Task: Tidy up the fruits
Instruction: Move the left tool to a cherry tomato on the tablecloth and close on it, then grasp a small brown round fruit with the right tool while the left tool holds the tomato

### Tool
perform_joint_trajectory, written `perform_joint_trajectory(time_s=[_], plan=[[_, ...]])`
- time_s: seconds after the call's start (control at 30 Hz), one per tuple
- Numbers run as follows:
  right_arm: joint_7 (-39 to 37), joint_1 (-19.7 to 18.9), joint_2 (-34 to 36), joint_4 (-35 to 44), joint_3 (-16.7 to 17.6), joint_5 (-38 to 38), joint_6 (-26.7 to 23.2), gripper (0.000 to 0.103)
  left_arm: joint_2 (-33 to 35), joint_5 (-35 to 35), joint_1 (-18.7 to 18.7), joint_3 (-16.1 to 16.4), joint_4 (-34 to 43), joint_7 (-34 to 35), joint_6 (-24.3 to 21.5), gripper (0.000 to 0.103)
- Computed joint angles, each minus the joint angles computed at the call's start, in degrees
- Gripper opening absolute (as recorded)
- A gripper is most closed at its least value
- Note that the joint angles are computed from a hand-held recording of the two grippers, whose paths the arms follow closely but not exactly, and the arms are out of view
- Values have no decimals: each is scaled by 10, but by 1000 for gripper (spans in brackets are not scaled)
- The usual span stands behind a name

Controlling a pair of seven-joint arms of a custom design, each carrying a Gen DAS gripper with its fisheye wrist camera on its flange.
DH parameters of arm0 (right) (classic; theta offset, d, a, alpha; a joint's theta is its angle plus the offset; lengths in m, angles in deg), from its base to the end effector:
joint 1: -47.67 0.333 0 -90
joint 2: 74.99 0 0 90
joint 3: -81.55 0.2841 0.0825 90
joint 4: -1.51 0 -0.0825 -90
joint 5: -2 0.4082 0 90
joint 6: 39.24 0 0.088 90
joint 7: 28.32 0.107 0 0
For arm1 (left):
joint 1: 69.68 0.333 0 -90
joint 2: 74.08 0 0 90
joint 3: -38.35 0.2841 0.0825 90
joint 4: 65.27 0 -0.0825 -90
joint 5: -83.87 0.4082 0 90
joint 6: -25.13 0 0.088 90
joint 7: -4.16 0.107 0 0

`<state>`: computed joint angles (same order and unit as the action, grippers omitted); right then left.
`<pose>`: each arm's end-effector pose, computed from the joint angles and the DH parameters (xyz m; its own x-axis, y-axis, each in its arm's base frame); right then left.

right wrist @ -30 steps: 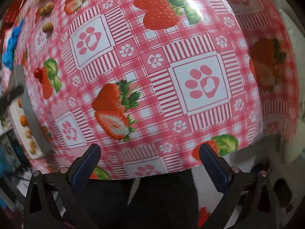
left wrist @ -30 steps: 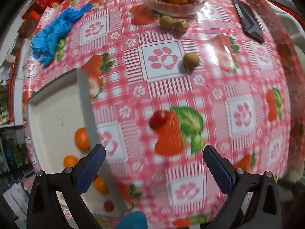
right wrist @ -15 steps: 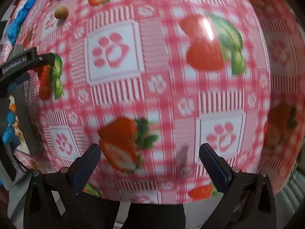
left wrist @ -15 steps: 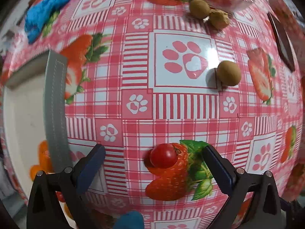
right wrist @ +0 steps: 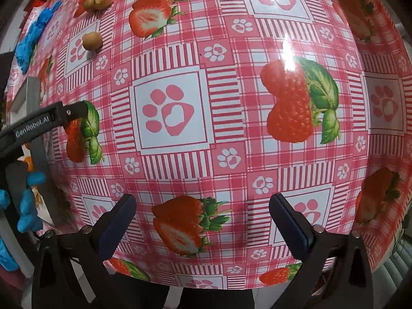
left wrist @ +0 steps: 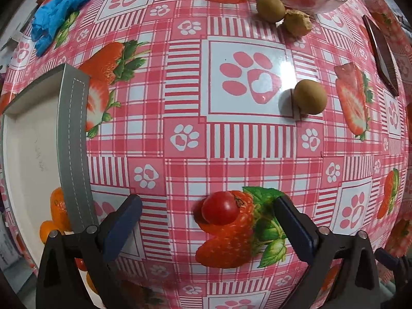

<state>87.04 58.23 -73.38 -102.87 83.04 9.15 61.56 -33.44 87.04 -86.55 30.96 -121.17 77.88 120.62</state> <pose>0.5686 0.1325 0.4677 -0.2622 -0.9625 -0.0694 -0.9585 0.2514 0.1346 0.6964 -0.2741 0.4242 -0.1141 -0.9932 0.0238 -0.9932 0.1147 0.0214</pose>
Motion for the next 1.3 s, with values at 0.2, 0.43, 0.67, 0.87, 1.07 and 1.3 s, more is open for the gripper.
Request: perform_joint_trajectory(time_s=[0.2,0.43,0.67,0.87,1.07,1.3], plan=[[-13,-5,32,56,-2,-8,-1,103,-41,4,2,-3,-49,8,38,47],[-21,-12,107,165,0,-15,-19,103,-69,-22,25,-9,-93,15,65,24],[-24,-11,172,251,6,-28,-49,103,-101,-49,50,-11,-142,45,84,24],[-24,-14,196,280,7,-27,-55,103,-90,-39,41,-12,-126,58,81,24],[-25,-15,192,265,3,-39,-55,103,-109,-81,60,-20,-149,78,92,24],[-25,-13,172,222,5,-43,-39,103,-161,-105,77,-21,-207,105,90,24]])
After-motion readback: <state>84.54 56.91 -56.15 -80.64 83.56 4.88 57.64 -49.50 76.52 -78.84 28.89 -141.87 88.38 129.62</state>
